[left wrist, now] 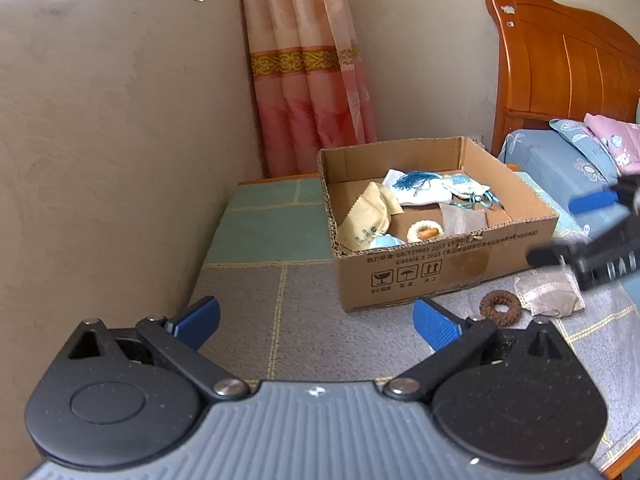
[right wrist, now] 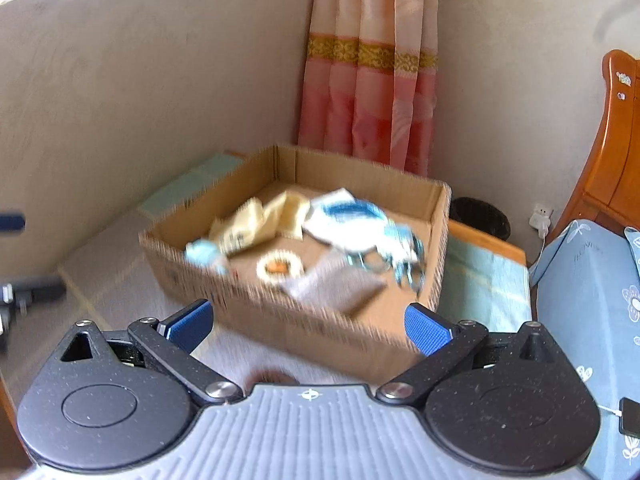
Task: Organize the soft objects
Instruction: 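Move the right tool to the grey fabric bag while the left approaches the brown hair tie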
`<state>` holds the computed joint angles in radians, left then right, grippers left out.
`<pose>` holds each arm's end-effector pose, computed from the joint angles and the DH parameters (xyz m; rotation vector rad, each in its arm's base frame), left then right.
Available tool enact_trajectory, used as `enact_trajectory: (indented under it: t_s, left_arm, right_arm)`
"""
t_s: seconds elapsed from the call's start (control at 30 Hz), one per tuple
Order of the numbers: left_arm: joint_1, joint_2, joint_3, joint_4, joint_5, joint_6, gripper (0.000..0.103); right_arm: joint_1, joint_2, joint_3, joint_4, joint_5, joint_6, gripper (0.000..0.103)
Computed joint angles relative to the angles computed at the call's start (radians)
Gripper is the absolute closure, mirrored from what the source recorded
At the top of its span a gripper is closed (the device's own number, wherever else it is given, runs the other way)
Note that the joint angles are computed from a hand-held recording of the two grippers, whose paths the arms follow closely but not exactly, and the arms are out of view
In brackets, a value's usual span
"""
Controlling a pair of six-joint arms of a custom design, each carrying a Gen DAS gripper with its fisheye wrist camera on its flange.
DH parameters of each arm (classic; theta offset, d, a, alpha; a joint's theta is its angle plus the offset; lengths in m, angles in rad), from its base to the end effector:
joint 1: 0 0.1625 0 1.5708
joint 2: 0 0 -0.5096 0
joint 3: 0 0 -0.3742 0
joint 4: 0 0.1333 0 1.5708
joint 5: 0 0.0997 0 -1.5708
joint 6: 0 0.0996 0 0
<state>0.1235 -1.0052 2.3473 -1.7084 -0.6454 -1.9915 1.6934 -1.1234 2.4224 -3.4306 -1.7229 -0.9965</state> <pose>-0.3089 -0.2528 0.1137 0.1124 1.9270 -1.0866 0.1733 -0.4398 0.2311 1.3846 -2.3225 0.6182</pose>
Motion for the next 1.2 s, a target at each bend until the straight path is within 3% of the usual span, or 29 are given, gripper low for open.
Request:
enact_trajectory:
  t_s: [0.27, 0.53, 0.87, 1.0, 1.2]
  left_arm:
    - [0.008, 0.018, -0.003, -0.045, -0.005, 0.041, 0.001]
    - [0.005, 0.029, -0.009, -0.062, -0.016, 0.063, 0.001]
    - [0.040, 0.049, 0.004, -0.179, -0.003, 0.167, 0.001]
    - [0.061, 0.067, 0.008, -0.254, 0.003, 0.238, 0.001]
    - [0.088, 0.095, 0.025, -0.431, 0.012, 0.393, 0.001]
  right_arm:
    - [-0.131, 0.019, 0.044, -0.006, 0.021, -0.170, 0.000]
    - [-0.154, 0.061, -0.028, 0.116, 0.010, -0.124, 0.000]
    - [-0.137, 0.011, 0.014, 0.190, -0.092, -0.152, 0.000]
    - [-0.128, 0.036, 0.059, 0.072, -0.135, -0.152, 0.000]
    - [-0.125, 0.094, 0.076, -0.105, -0.163, -0.023, 0.000]
